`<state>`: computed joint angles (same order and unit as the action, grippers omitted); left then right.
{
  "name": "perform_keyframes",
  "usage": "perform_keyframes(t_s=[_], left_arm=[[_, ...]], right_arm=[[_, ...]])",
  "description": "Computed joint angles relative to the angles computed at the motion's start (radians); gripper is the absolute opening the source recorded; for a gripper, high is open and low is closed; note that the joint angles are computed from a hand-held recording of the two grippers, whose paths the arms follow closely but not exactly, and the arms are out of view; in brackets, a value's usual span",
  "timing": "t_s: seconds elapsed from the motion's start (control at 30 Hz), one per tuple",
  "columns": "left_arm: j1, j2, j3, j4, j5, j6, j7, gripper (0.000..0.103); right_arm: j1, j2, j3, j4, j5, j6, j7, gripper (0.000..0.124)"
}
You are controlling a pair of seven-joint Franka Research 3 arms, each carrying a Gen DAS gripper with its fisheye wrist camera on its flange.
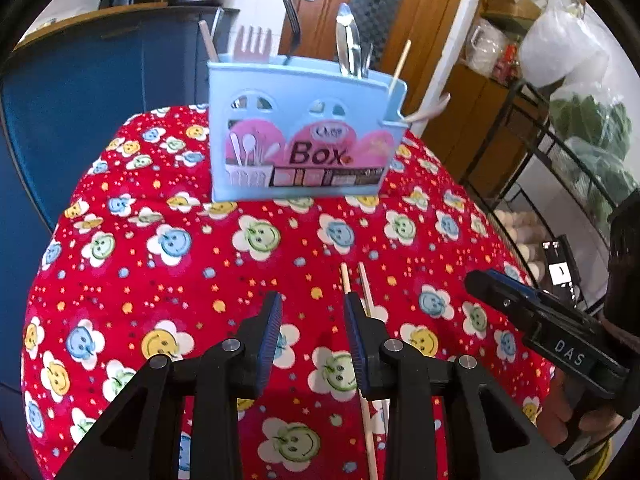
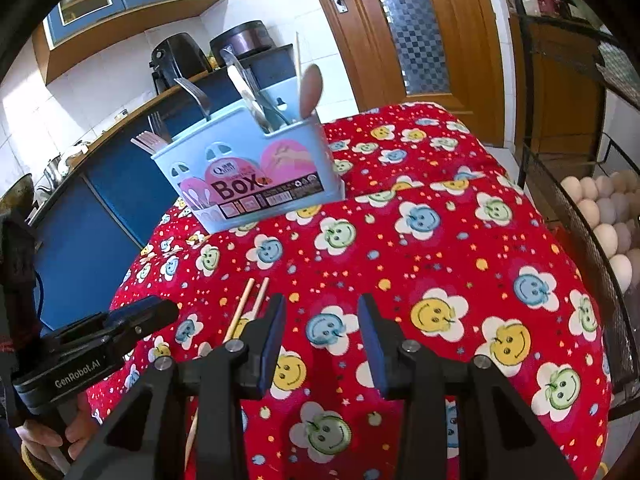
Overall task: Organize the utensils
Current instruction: 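Withdraw both open tools from the caddy back over the remaining chopsticks, then close the left tool on a wooden chopstick while the right tool grasps another chopstick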
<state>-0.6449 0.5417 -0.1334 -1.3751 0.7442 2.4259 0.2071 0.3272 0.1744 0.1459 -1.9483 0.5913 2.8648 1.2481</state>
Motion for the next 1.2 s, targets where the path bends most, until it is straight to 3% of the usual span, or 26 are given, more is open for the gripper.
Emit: perform_keyframes(t_s=[0.83,1.2], left_arm=[[-0.007,0.123,-0.023,0.136,-0.175,-0.047,0.213,0.032],[-0.049,0.205,0.007,0.268,-0.160,-0.149,0.286,0.032]], right_arm=[[-0.026,0.021,0.005,0.015,0.078,-0.049,-0.029,0.040],[-0.028,0.026,0.003,0.020,0.104,-0.060,-0.038,0.040]])
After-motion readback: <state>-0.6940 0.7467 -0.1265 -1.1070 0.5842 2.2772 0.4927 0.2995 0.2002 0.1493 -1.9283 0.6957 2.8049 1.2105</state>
